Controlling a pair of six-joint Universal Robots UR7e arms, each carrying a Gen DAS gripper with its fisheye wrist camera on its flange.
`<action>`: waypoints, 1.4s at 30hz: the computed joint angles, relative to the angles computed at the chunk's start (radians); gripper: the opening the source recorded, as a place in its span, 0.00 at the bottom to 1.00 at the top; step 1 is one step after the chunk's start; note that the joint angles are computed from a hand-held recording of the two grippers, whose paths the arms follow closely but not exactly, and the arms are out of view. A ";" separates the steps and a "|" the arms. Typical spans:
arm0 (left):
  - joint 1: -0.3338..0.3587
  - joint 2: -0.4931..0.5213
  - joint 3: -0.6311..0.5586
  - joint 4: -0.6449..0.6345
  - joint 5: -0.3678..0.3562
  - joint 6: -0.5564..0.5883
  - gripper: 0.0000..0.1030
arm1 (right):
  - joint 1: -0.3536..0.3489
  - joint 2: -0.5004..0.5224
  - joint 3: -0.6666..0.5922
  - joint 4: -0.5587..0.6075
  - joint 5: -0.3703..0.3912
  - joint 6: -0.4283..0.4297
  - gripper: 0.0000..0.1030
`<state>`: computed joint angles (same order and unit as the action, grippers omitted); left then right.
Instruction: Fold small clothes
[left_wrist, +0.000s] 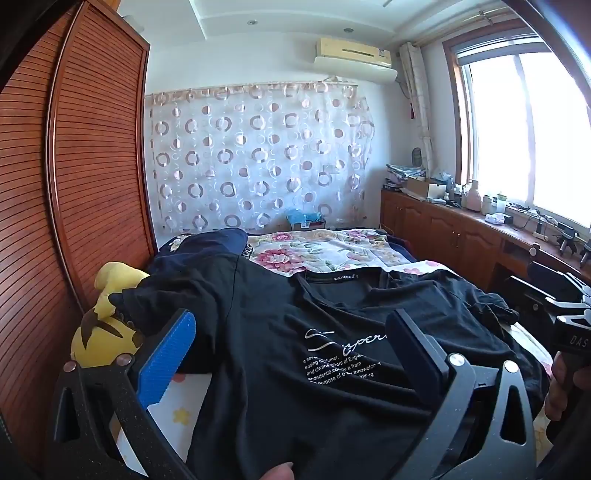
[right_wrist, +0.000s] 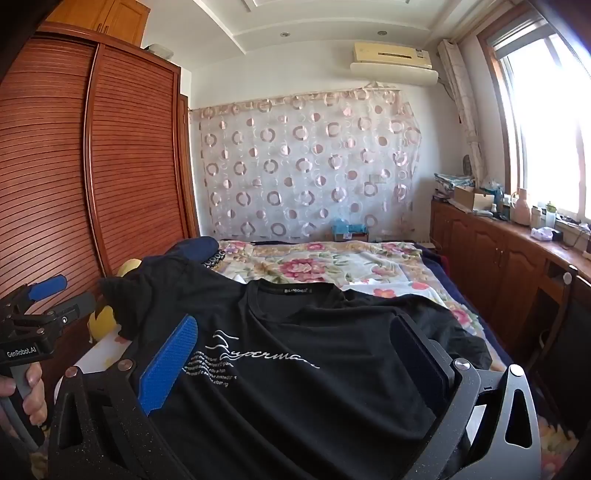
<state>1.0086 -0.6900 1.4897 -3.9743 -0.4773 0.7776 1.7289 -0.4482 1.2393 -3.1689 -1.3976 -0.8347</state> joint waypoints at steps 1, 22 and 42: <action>0.000 0.000 0.001 0.000 -0.002 -0.002 1.00 | -0.006 0.004 0.002 -0.021 0.033 0.018 1.00; 0.000 -0.021 0.028 0.011 -0.003 -0.054 1.00 | -0.007 0.000 0.004 -0.009 0.034 -0.002 1.00; -0.001 -0.020 0.025 0.012 -0.001 -0.055 1.00 | -0.008 -0.002 0.006 -0.009 0.035 -0.002 1.00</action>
